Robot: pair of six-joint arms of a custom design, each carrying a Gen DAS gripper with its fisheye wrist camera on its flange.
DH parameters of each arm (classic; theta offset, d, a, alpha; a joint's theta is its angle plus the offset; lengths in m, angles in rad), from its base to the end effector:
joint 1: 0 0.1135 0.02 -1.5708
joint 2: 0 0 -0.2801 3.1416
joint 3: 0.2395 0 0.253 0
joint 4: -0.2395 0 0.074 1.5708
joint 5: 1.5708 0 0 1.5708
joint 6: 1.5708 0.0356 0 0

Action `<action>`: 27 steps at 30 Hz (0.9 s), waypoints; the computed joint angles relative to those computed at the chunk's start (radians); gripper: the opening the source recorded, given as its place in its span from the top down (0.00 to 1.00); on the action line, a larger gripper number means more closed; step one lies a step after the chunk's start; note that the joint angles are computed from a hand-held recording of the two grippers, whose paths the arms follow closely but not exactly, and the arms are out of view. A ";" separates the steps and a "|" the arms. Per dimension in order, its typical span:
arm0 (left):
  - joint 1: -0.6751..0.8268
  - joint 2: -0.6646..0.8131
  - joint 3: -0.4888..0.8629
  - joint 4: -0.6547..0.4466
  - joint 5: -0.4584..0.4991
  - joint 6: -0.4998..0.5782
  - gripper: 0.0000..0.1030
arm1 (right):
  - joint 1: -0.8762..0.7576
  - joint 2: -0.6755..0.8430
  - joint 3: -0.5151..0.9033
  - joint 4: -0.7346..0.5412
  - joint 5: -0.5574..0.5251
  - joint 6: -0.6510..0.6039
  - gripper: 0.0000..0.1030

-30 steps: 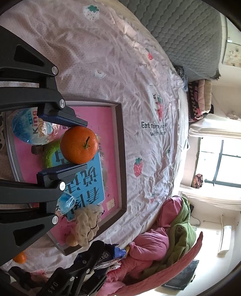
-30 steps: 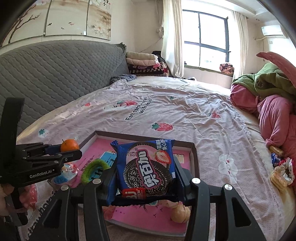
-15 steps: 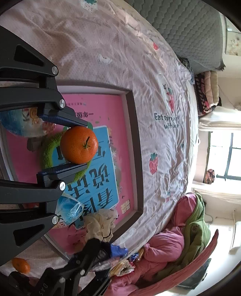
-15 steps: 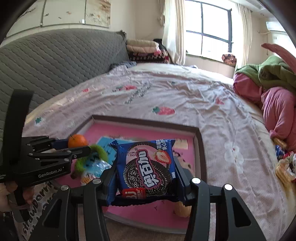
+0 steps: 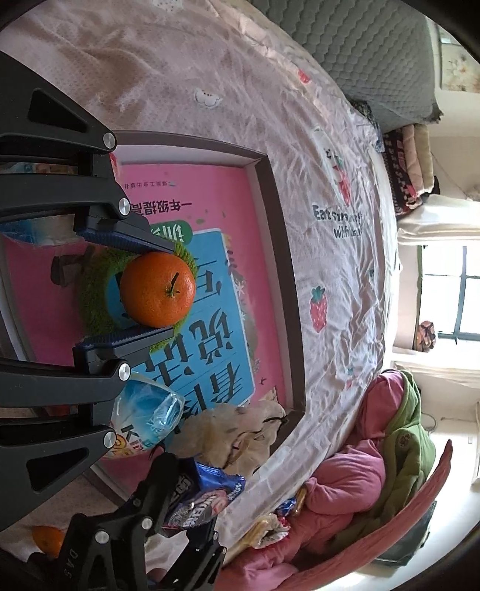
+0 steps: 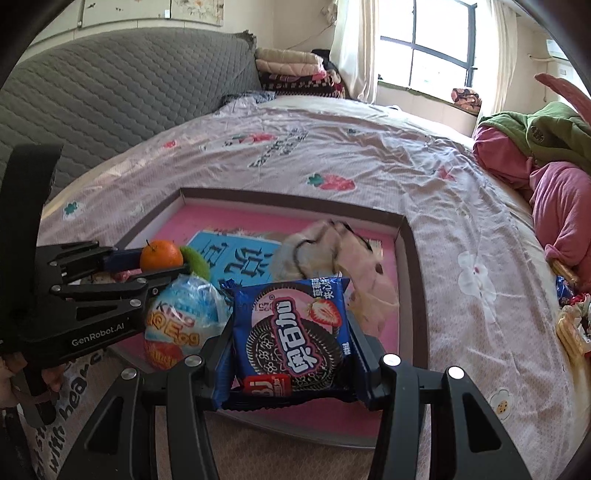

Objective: Organize objects
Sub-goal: 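Lower the orange onto the green ring while the right tool lowers the Oreo pack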

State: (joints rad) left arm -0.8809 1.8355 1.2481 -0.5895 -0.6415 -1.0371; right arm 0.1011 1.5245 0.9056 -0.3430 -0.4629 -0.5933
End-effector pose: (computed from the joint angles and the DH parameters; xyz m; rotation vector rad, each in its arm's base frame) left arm 0.2522 -0.2722 0.2029 -0.3458 2.3797 0.0659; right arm 0.2994 0.0464 0.2128 -0.9925 2.2158 0.3681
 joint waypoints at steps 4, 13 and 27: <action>-0.003 0.005 0.008 -0.009 0.003 0.004 0.62 | 0.013 0.017 0.006 -0.019 0.029 -0.020 0.50; -0.014 0.032 0.043 -0.040 0.000 0.004 0.62 | 0.023 0.069 0.041 -0.073 0.051 -0.025 0.50; -0.017 0.037 0.048 -0.055 -0.009 -0.004 0.62 | 0.021 0.097 0.063 -0.105 0.061 -0.021 0.49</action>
State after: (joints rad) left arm -0.8983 1.8728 1.2963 -0.6445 -0.6509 -1.0410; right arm 0.1216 1.6213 0.9688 -0.4481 -0.4019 -0.6143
